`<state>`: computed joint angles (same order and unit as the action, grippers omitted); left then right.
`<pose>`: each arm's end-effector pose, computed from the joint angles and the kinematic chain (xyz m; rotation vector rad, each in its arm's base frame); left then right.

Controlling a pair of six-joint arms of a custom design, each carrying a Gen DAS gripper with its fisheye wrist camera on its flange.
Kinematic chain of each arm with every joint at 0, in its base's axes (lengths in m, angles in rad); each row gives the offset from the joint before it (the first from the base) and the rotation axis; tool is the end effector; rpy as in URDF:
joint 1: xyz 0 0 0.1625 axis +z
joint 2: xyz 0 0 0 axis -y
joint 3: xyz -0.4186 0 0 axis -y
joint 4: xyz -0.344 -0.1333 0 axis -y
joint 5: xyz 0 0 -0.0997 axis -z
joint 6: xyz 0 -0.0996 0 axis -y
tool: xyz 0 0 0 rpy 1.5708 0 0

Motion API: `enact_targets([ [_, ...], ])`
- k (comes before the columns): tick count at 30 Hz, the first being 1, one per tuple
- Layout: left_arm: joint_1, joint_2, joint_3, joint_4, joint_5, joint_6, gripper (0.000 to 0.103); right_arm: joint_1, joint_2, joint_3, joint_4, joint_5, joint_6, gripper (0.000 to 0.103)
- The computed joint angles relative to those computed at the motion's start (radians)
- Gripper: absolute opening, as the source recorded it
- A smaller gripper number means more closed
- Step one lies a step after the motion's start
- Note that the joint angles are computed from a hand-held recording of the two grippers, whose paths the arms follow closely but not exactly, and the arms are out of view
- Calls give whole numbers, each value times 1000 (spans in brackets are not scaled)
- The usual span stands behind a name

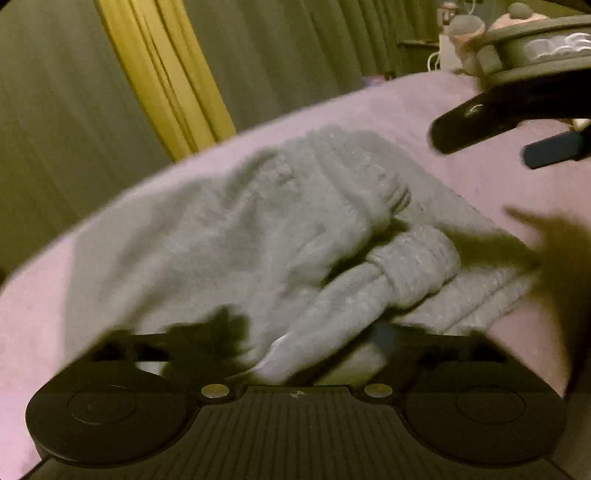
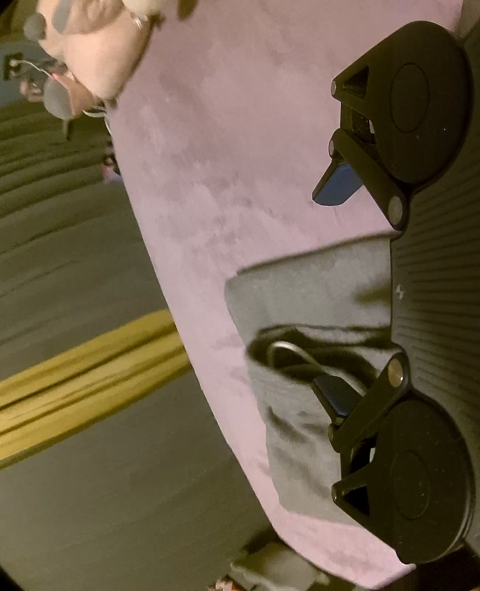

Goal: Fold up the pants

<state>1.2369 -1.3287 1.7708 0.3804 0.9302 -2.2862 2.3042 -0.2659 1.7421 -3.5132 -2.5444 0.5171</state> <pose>0.0535 -0.4341 0.2954 1.0240 2.0405 -0.6653 0.4064 -0.3750 -0.0752 -0.0398 -2.3600 1.1763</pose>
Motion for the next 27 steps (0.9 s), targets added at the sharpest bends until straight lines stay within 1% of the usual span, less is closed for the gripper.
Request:
enact_targets([
  [1, 9, -17, -18, 36, 27, -26, 97, -6, 1, -2, -2, 19, -7, 99],
  [3, 35, -20, -119, 183, 68, -164, 97, -22, -1, -2, -3, 66, -1, 99],
  [4, 57, -28, -163, 229, 93, -230, 97, -27, 0, -3, -4, 93, 11, 99],
  [5, 47, -34, -170, 241, 92, -297, 97, -31, -2, 0, -15, 123, 18, 99],
  [6, 64, -50, -192, 260, 92, -351, 98, -39, -1, 2, -32, 161, 21, 99],
  [8, 99, -72, -236, 266, 52, -428, 98, -64, -6, 2, -36, 243, 48, 99],
  [10, 110, -97, -240, 224, -44, -478, 98, -102, -10, 11, -32, 335, 112, 99],
  [12, 117, -102, -249, 209, -127, -510, 99, -137, -6, 17, -41, 394, 172, 99],
  [13, 127, -84, -269, 229, -149, -547, 99, -147, 3, 18, -50, 420, 207, 99],
  [14, 139, -56, -298, 256, -145, -586, 99, -160, 14, 19, -74, 442, 231, 99],
  [15, 151, -39, -325, 299, -131, -622, 99, -164, 24, 10, -86, 443, 234, 99],
  [17, 157, -26, -327, 323, -129, -640, 99, -168, 34, -16, -72, 443, 220, 99],
  [18, 175, -20, -327, 308, -122, -615, 99, -170, 35, -30, -52, 449, 223, 91],
  [19, 182, -6, -334, 295, -117, -600, 99, -172, 34, -39, -43, 461, 218, 73],
  [21, 185, -6, -334, 287, -114, -599, 99, -170, 33, -58, -5, 458, 208, 69],
  [22, 189, -21, -327, 292, -107, -607, 99, -170, 35, -62, -5, 459, 197, 67],
  [23, 188, -43, -323, 311, -101, -625, 99, -170, 37, -56, -16, 463, 195, 67],
  [24, 191, -55, -325, 324, -96, -641, 99, -173, 36, -47, -25, 470, 202, 72],
  [26, 204, -59, -334, 341, -80, -668, 99, -187, 39, -41, -31, 496, 216, 78],
  [27, 210, -55, -343, 344, -73, -679, 99, -194, 41, -54, -14, 508, 203, 86],
])
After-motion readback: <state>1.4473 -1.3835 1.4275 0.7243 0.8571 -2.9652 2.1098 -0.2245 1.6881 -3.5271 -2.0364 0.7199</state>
